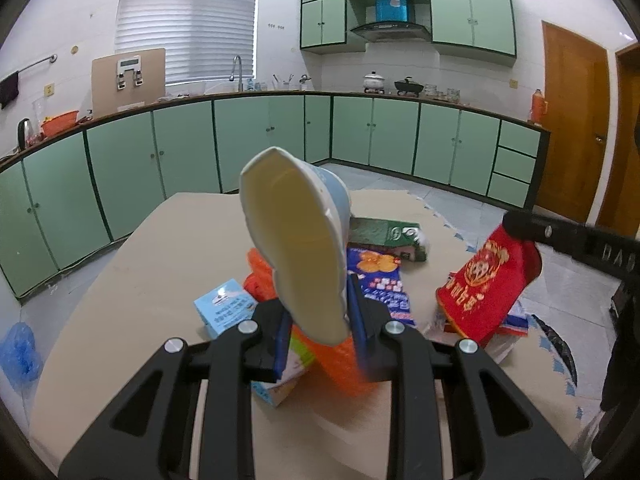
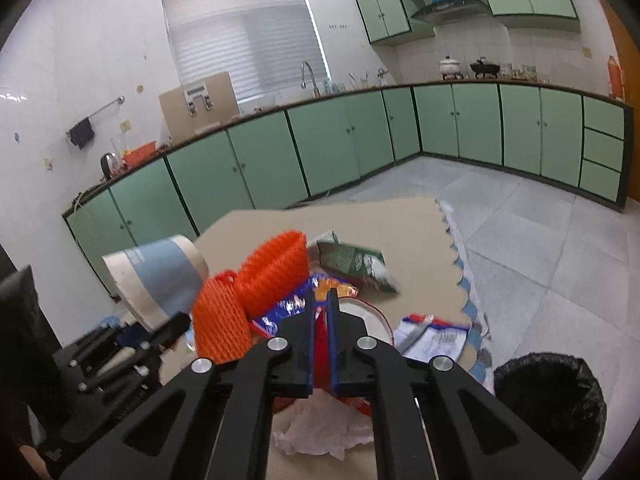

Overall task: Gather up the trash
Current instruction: 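Hold the paper cup in the left gripper while the right gripper grasps the red packet, then drop the paper cup from the left gripper and red packet from the right into the bin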

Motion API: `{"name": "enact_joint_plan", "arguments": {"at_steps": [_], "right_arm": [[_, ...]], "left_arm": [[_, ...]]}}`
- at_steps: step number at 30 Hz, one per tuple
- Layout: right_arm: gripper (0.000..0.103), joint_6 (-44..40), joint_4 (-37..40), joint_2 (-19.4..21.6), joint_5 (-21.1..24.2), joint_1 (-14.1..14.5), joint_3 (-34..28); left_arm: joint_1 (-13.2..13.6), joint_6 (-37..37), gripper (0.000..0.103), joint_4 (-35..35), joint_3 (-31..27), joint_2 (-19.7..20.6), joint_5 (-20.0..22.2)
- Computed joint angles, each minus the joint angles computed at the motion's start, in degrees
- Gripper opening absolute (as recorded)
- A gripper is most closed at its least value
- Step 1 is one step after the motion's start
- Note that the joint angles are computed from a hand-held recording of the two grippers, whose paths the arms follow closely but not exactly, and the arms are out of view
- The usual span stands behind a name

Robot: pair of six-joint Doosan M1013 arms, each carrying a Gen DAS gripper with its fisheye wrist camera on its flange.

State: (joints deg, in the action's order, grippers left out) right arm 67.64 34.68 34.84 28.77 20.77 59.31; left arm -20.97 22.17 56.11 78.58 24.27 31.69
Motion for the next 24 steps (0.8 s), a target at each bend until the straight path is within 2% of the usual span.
{"name": "enact_joint_plan", "arguments": {"at_steps": [4,18,24], "right_arm": [[0.002,-1.66,2.22,-0.52,-0.46,-0.51,0.01],[0.001,1.17,-1.12,-2.70,-3.24,-1.46,2.70],[0.001,6.25,-6.55,-5.12,-6.55,-2.69,5.78]], "left_arm": [[-0.20,0.41,0.024,-0.37,-0.33,0.05,-0.91],[-0.78,5.89,0.024,-4.23,-1.20,0.60,-4.25],[-1.62,12.13,0.024,-9.05,-3.42,1.82,-7.60]]}}
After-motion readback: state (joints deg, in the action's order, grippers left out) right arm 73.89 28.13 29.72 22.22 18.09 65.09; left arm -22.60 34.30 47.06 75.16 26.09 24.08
